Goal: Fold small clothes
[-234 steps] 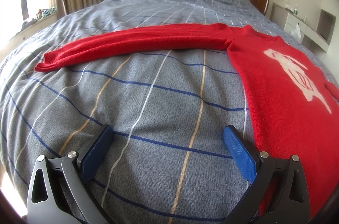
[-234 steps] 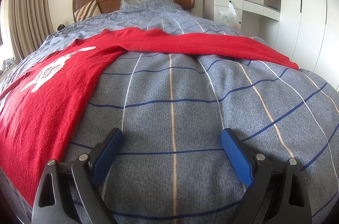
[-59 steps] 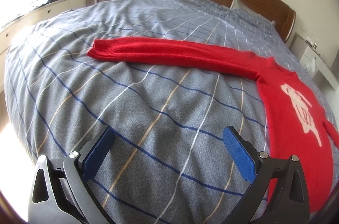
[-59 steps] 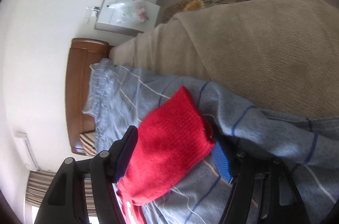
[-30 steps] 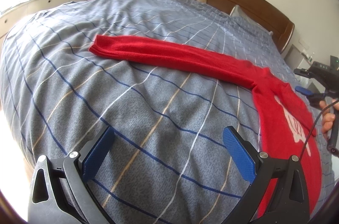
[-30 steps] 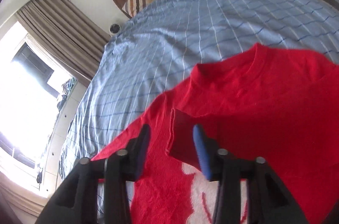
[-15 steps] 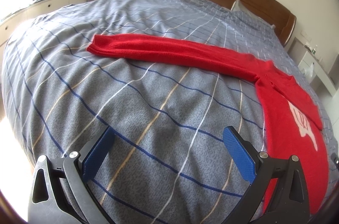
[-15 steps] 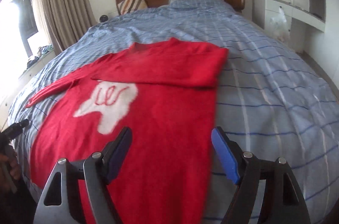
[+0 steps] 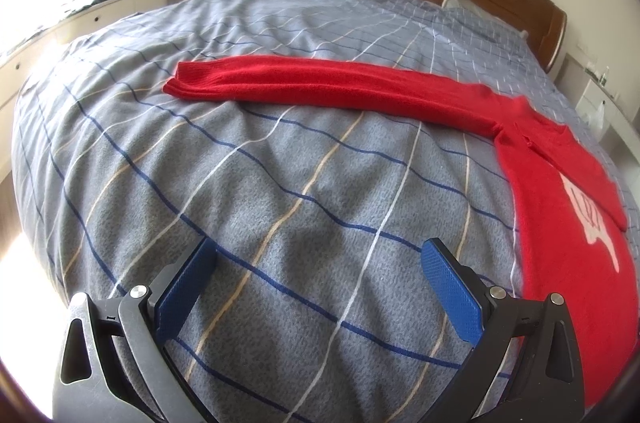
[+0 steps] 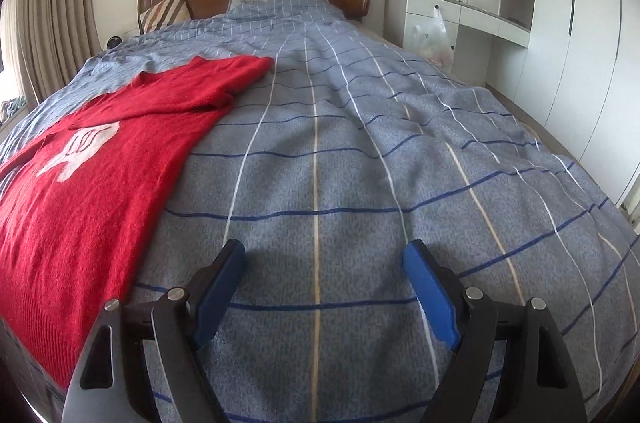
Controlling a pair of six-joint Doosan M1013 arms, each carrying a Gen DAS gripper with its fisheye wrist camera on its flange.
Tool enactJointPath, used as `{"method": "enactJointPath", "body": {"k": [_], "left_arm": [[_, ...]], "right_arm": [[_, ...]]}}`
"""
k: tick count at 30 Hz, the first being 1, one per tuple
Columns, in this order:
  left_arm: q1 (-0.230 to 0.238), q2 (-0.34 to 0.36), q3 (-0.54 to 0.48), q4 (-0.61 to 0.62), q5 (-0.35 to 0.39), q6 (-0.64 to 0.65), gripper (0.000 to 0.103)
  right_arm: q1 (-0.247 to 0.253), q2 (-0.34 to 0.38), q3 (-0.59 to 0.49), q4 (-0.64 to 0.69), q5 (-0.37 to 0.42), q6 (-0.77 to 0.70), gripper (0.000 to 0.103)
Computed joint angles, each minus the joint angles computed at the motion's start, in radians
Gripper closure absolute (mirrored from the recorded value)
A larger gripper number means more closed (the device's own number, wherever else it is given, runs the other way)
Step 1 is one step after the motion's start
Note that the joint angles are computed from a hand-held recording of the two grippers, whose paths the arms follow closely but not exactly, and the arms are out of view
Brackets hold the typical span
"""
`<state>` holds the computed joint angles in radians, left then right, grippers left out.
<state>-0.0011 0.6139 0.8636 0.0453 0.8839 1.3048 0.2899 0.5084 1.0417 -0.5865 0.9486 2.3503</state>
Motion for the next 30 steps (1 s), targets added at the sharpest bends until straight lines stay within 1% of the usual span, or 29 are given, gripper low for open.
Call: {"method": "enactJointPath", "body": {"k": [4, 11, 30], "left_arm": [[-0.001, 0.006, -0.009, 0.002, 0.011, 0.002, 0.000], [-0.002, 0.007, -0.009, 0.002, 0.012, 0.005, 0.000], [-0.001, 0.006, -0.009, 0.001, 0.012, 0.005, 0.000]], "right_arm": [[-0.006, -0.005, 0.012, 0.018, -0.017, 0.010, 0.019], [-0.001, -0.001, 0.013, 0.009, -0.015, 0.016, 0.015], [0.001, 0.001, 0.015, -0.001, -0.015, 0.019, 0.012]]}}
